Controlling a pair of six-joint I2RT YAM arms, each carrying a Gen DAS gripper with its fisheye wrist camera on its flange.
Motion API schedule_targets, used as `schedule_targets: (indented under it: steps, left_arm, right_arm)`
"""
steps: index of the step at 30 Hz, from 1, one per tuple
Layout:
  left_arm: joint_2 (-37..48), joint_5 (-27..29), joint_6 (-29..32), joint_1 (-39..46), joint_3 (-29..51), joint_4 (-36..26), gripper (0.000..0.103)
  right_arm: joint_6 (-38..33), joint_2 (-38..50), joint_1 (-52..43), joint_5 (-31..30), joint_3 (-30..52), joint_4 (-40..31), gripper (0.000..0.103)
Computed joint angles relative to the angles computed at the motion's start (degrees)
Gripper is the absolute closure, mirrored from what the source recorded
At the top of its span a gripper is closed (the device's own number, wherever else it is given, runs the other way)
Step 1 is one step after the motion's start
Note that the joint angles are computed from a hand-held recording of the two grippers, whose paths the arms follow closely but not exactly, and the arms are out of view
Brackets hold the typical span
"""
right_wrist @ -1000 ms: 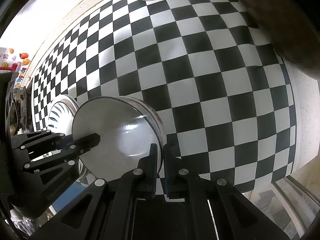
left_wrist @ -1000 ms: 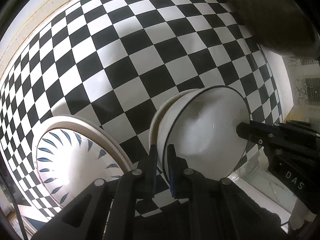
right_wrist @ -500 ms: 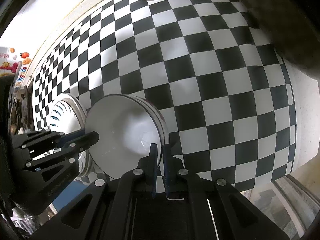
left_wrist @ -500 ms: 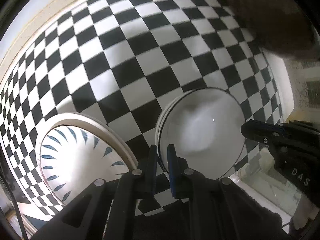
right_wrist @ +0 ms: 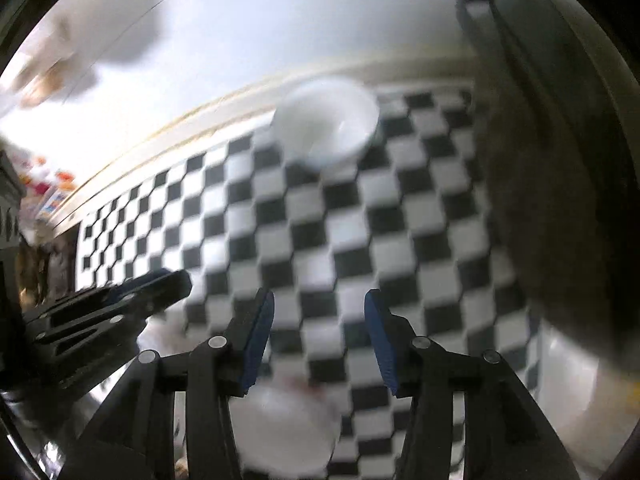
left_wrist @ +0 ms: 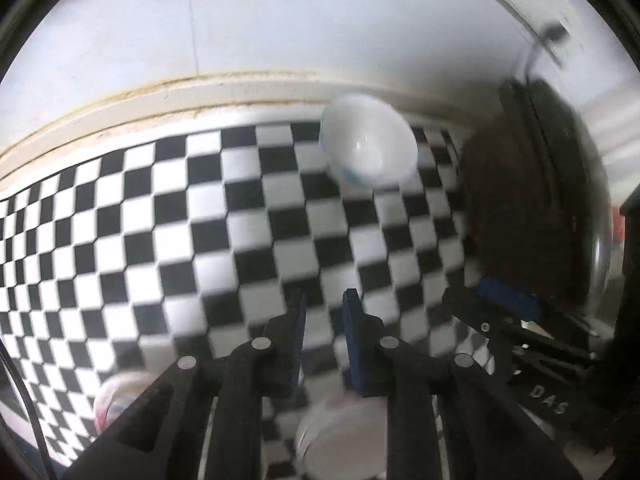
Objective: Organize plates and bowls
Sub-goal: 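Grasp the blue-rimmed white bowl by the wall with the left tool while the right tool grips it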
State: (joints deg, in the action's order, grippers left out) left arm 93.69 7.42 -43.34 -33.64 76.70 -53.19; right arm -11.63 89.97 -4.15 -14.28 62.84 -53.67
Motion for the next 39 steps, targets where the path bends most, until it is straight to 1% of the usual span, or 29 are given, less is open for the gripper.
schedule_targets:
  steps: [1, 3, 6, 10, 13, 14, 16, 19, 20, 22, 24, 26, 27, 28, 29, 31, 32, 33, 36, 39]
  left_arm:
    - [2.74, 0.93, 0.89, 1.59, 2.10, 0.51, 0.086]
    - [8.14, 2.42, 2.41, 4.36, 6.56, 0.76, 0.086]
    - [16.70, 4.73, 4.38, 7.22, 14.14, -0.26, 0.086]
    - [24.97, 7.33, 5.23, 9.06, 21.48, -1.24, 0.086]
    - [30.92, 8.10, 6.13, 9.66, 26.80, -2.39, 0.086]
    - [32.28, 8.42, 6.63, 9.76, 28.00, -2.79, 0.086]
    - [35.35, 9.15, 7.32, 10.12, 30.75, -3.50, 0.086]
    - [37.31, 10.15, 7.27, 10.47, 31.98, -3.49, 0.086]
    - [37.96, 10.55, 7.35, 10.62, 32.43, -3.62, 0.086]
    - [39.63, 11.15, 7.67, 10.89, 34.17, -4.32, 0.086]
    - [40.92, 11.58, 7.72, 11.00, 35.20, -4.56, 0.087]
    - [41.34, 11.79, 7.59, 10.93, 35.15, -3.97, 0.087]
    - [41.55, 11.63, 7.74, 10.79, 35.23, -3.70, 0.087]
    - [41.64, 11.57, 7.97, 10.72, 35.11, -2.93, 0.088]
    - [41.31, 11.17, 8.15, 10.59, 34.32, -1.51, 0.092]
    - [41.96, 10.22, 8.54, 10.17, 34.74, -0.44, 0.092]
    - [43.19, 10.08, 8.30, 9.84, 36.24, -0.33, 0.092]
    - [43.18, 10.15, 8.13, 9.82, 36.05, 0.14, 0.092]
    - [42.94, 10.86, 7.36, 10.18, 34.93, 1.37, 0.093]
    - [42.81, 10.23, 7.51, 9.80, 35.11, 1.06, 0.093]
  right_arm:
    - [1.55, 3.71, 1.54, 2.07, 3.62, 1.25, 0.053]
    - [3.08, 9.52, 3.07, 4.09, 9.05, 2.63, 0.053]
    - [4.51, 19.73, 4.79, 7.30, 19.25, 2.60, 0.053]
    - [4.19, 32.81, 6.70, 11.81, 34.03, -0.83, 0.054]
    - [3.30, 40.28, 7.48, 14.15, 43.19, -3.77, 0.054]
    - [2.95, 41.59, 7.59, 14.72, 44.69, -4.58, 0.054]
    - [2.23, 46.59, 7.80, 15.54, 51.34, -8.17, 0.055]
    - [1.55, 51.45, 8.16, 17.79, 57.55, -11.10, 0.056]
    - [1.61, 51.83, 8.19, 17.58, 58.05, -11.91, 0.056]
    - [2.21, 57.07, 7.60, 15.72, 65.88, -16.97, 0.056]
    - [2.91, 60.55, 6.99, 14.43, 71.36, -20.32, 0.058]
    - [3.37, 63.72, 6.89, 13.88, 75.89, -22.70, 0.068]
    - [3.37, 64.92, 7.01, 14.53, 77.66, -23.36, 0.070]
    - [3.05, 66.34, 7.09, 14.98, 79.78, -24.10, 0.074]
    - [2.89, 68.10, 7.18, 15.35, 82.47, -25.40, 0.078]
    - [2.67, 71.84, 7.26, 15.04, 88.46, -28.75, 0.082]
    - [2.62, 72.93, 7.26, 14.63, 90.05, -29.47, 0.088]
    - [2.89, 74.19, 7.20, 13.74, 92.28, -30.79, 0.088]
    - [3.53, 73.64, 7.18, 13.91, 91.25, -29.99, 0.089]
    - [3.18, 75.74, 6.87, 12.98, 96.22, -33.36, 0.092]
